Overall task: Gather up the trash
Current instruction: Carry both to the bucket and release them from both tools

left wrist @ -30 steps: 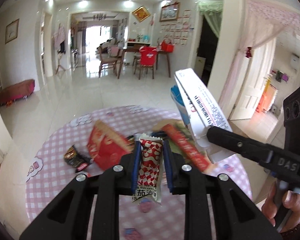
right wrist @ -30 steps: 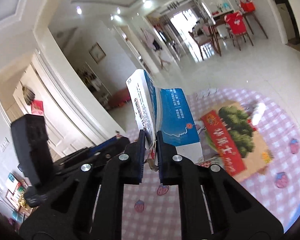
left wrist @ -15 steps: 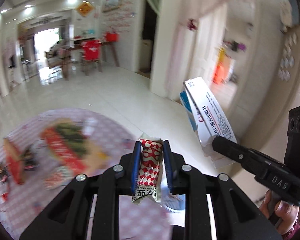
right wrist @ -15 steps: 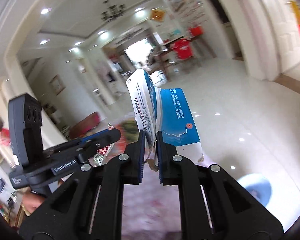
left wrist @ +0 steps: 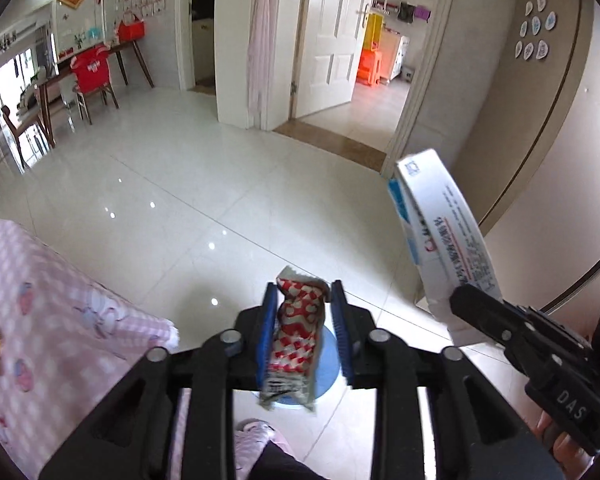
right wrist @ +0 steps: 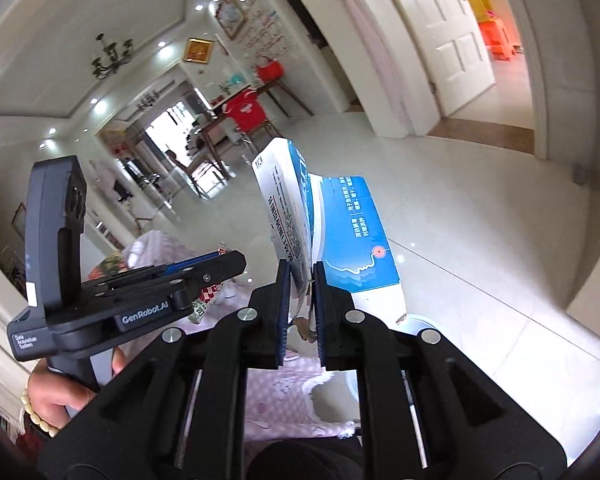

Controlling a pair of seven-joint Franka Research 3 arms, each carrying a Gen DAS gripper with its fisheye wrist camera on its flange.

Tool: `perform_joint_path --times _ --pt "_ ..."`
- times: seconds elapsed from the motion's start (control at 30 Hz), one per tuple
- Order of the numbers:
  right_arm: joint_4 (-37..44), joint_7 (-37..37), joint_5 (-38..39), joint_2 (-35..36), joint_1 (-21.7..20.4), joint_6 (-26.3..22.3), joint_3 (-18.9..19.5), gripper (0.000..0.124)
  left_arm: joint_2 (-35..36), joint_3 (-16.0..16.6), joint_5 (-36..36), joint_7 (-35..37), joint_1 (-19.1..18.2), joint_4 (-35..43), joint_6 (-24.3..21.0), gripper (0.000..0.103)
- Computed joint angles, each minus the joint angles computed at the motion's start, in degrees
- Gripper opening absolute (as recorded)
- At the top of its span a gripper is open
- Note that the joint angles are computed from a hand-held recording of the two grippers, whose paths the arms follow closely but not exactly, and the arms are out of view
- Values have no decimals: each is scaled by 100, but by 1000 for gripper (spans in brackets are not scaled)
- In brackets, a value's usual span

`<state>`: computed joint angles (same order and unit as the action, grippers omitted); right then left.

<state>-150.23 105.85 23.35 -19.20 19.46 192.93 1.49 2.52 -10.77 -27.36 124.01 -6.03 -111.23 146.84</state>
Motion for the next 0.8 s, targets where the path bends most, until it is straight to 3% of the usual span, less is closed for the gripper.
perform_joint_path --times 0.03,0.1,0.27,0.3,0.37,0.5,0.57,0.8 --pt "-37 17 1 -6 34 3 -79 11 135 -13 233 -269 -43 89 0 58" --pt "-163 31 -37 -54 151 16 -292 11 255 -28 608 -639 -78 135 76 70" --pt "-90 129 -202 121 578 -1 -768 11 260 -86 813 -815 -10 82 21 71" --pt "-46 172 -234 170 624 -10 -797 11 246 -72 815 -783 21 75 11 72" --pt "106 190 -166 250 427 -127 -507 11 210 -52 918 -873 35 32 52 73" --pt "219 188 -235 366 717 -133 -758 11 141 -18 932 -920 77 -51 109 73" --pt "272 191 -198 381 627 -186 -618 11 109 2 971 -966 89 -71 129 73" --pt "428 154 -286 561 1056 -190 -1059 11 6 77 1106 -1130 130 -167 243 75"
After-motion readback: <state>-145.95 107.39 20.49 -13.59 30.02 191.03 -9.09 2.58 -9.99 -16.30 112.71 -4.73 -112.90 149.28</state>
